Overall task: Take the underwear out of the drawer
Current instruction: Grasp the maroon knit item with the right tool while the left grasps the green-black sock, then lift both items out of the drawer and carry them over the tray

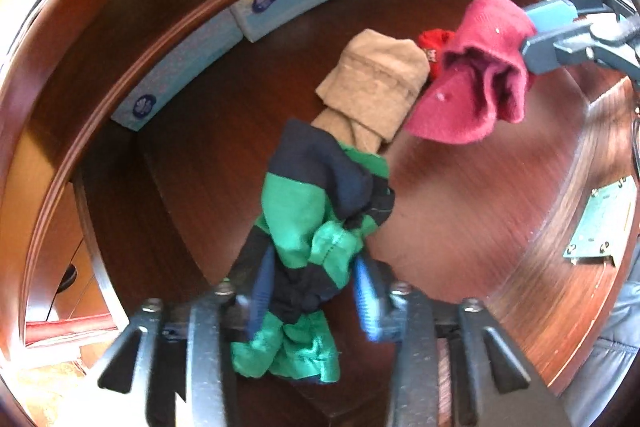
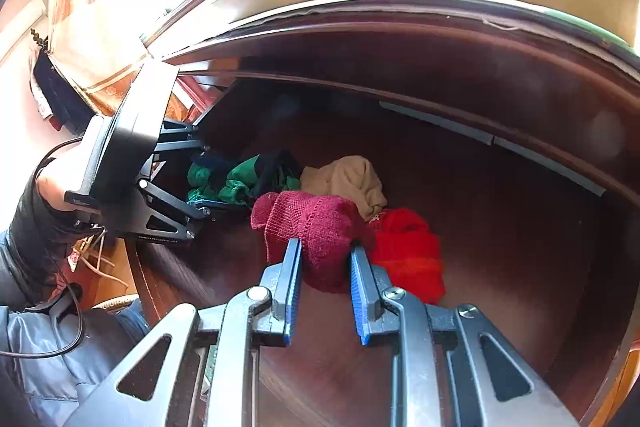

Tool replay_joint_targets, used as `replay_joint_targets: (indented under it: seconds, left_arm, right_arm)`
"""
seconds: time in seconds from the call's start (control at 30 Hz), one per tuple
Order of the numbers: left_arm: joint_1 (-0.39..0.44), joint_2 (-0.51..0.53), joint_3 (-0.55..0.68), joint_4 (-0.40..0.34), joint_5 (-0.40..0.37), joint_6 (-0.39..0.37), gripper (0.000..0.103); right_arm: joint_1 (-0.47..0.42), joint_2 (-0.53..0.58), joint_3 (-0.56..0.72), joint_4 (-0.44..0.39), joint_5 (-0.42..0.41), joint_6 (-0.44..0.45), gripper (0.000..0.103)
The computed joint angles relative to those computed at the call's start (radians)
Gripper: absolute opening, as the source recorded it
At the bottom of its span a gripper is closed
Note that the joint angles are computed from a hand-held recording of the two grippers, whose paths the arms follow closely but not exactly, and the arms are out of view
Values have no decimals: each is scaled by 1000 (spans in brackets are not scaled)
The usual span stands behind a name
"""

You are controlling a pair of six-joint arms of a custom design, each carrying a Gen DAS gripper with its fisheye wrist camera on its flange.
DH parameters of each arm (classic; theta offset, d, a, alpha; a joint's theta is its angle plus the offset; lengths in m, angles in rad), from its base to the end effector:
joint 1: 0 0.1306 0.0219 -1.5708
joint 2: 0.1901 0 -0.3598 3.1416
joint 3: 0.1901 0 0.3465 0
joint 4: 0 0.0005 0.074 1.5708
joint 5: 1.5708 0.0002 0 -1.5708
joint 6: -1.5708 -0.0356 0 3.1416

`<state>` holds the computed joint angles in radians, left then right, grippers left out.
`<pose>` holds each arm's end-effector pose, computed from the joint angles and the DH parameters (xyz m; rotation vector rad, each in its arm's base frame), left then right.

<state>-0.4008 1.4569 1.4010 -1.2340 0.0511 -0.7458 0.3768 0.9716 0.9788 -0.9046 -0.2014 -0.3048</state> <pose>0.3908 -0.1681 0.3647 1.5579 2.3939 -0.0026 0.2700 0.1140 0.3780 -0.1798 2.5155 0.5349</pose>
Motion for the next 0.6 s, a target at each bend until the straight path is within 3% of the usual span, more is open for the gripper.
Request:
replay_joint_targets:
  seconds: [0.07,0.17,0.6]
  left_arm:
    - [4,-16,-16,15,8,-11,16]
    - [22,-36,-28,20,48,-1,13]
    - [158,-184,-137,114,239,39,12]
  right_arm:
    - [3,-11,-7,14,6,1,25]
    - [4,-30,-18,26,20,-4,25]
    - [16,-106,-48,59,78,-11,25]
